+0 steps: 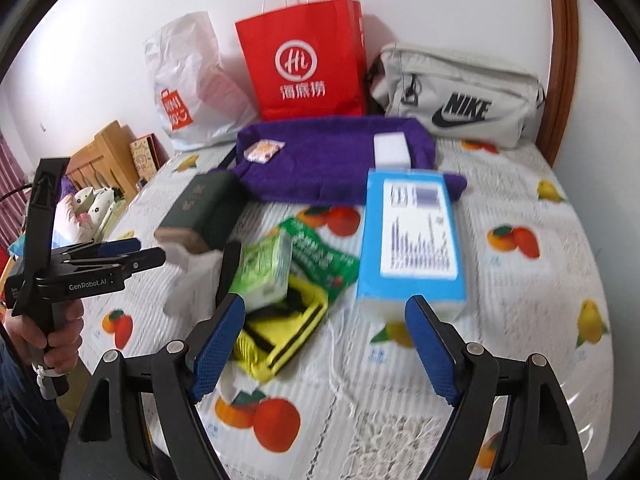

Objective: Organize soft objects
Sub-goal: 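Open both grippers to release sachet and sponge, then withdraw, then grasp the white gloves with the left gripper while the right gripper grasps the green wet-wipe pack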

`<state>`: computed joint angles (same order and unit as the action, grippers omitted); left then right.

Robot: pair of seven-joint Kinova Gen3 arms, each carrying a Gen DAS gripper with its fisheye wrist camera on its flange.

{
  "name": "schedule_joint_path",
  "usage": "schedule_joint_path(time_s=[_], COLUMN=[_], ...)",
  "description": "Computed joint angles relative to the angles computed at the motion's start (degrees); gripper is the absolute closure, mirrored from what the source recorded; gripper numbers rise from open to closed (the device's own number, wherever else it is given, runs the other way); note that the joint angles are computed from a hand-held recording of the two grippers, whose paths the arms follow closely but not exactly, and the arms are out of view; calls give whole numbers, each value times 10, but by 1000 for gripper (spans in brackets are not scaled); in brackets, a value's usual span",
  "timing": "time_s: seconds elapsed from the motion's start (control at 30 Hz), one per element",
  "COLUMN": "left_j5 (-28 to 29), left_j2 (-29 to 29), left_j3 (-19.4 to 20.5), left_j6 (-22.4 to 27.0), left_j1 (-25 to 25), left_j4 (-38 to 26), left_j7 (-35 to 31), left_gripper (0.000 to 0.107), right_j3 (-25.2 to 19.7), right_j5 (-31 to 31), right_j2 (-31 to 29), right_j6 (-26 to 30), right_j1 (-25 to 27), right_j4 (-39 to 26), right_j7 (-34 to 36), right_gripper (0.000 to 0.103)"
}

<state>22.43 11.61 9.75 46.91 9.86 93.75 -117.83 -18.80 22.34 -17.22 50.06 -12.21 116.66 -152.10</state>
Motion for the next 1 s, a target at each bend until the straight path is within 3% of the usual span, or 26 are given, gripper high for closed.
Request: schedule_joint_path(time_s=[0.1,0.23,0.3,0.37,0.47,0.73,1.0], left_j5=[20,-5,-3,7,23,47,53], left_j2=[4,24,37,50,50,8,2], left_j3=[9,11,15,22,29,9,-17], left_j6=[-2,-13,-17,-12,-23,-10,-22], left_j1=[2,32,34,29,19,-19,-50], left_j4=[4,-2,-4,-8,4,36,50], left_j7=[-16,21,26,17,-8,-49,-57], left_gripper=[42,43,53,77,92,93,92], right_j3=[4,8,8,4,7,11,40], right_j5=[-13,-29,-32,-28,-30,3,74], right_j2=[-3,-4,-4,-4,4,69,167], right_j6=[-14,-21,-21,-23,-40,-67,-42], right_j1=[-1,-1,-1,0,-1,-25,-75], right_j4=[16,27,29,31,30,-15,-87], right_j7=[-8,-5,1,0,5,35,35], right_gripper=[21,21,21,21,21,21,21])
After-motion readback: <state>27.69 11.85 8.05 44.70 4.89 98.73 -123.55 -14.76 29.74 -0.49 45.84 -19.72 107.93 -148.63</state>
